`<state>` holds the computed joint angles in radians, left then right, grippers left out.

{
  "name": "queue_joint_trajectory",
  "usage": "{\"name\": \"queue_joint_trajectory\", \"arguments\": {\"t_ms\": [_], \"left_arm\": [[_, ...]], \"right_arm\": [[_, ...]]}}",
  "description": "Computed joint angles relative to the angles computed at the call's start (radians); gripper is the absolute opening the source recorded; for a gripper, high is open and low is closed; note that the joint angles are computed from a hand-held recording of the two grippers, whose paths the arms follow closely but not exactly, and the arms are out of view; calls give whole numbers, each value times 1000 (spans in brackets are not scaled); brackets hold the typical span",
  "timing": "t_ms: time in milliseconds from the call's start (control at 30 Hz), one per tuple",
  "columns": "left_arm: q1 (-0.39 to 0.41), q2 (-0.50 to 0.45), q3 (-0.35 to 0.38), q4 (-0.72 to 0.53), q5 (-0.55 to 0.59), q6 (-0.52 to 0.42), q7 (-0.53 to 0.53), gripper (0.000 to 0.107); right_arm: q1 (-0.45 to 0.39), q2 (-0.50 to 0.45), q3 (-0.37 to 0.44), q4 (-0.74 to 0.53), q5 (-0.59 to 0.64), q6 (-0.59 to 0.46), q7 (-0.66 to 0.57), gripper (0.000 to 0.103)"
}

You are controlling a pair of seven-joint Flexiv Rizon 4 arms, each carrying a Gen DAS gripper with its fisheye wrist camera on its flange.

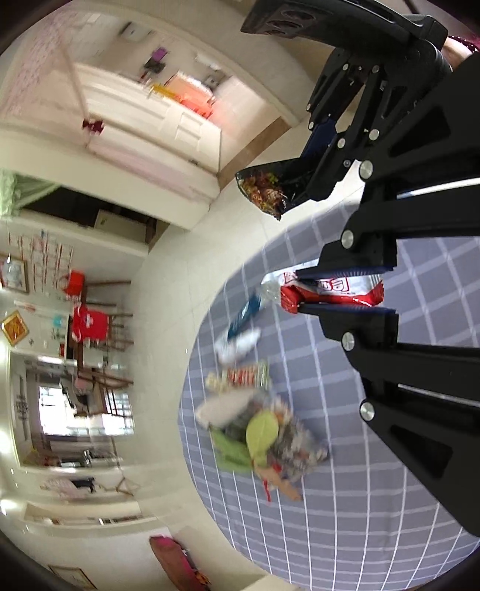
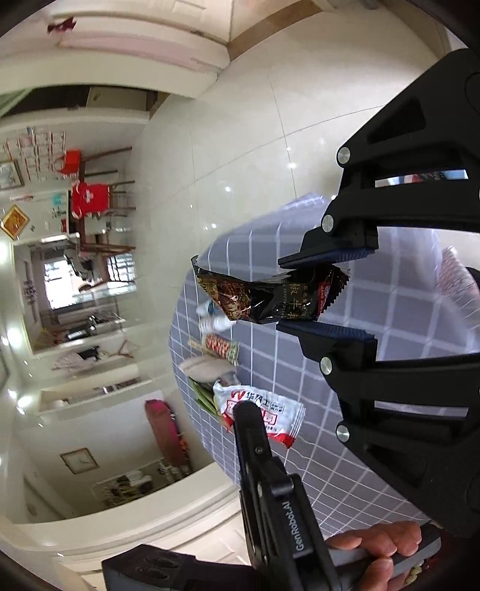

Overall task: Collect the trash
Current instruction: 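Carry the red-and-white packet and dark snack bag over the blue bin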

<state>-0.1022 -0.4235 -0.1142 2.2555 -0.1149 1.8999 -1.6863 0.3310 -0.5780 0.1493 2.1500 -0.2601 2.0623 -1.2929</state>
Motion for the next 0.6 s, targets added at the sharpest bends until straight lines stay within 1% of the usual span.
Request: {"name": "queue_joint_trajectory", "arguments": {"t_ms": [67,133,267,333,500,600], "left_arm": [[-35,-8,0,-13,-4,-9,6,12],[-112,-24,31,-41,-28,-27,20,12],[-217,-66,59,-99,-59,-62,45,12],[-282,-101,81,-144,-77,-88,57,12],[-362,-183,90,-253,-92,-157,77,12],[-370,-241,65,-327,-88,-205,86,12]], "right_arm": [[-32,18,6,46,6,41,0,28],[-58,27,6,83,14,81,1,28],[-137,32,13,154,-4,161,20,28],[-163,31,7,180,-8,195,28,28],[-237,6,-17,229,-13,266,54,28],[-263,-12,-37,253,5,301,61,28]]}}
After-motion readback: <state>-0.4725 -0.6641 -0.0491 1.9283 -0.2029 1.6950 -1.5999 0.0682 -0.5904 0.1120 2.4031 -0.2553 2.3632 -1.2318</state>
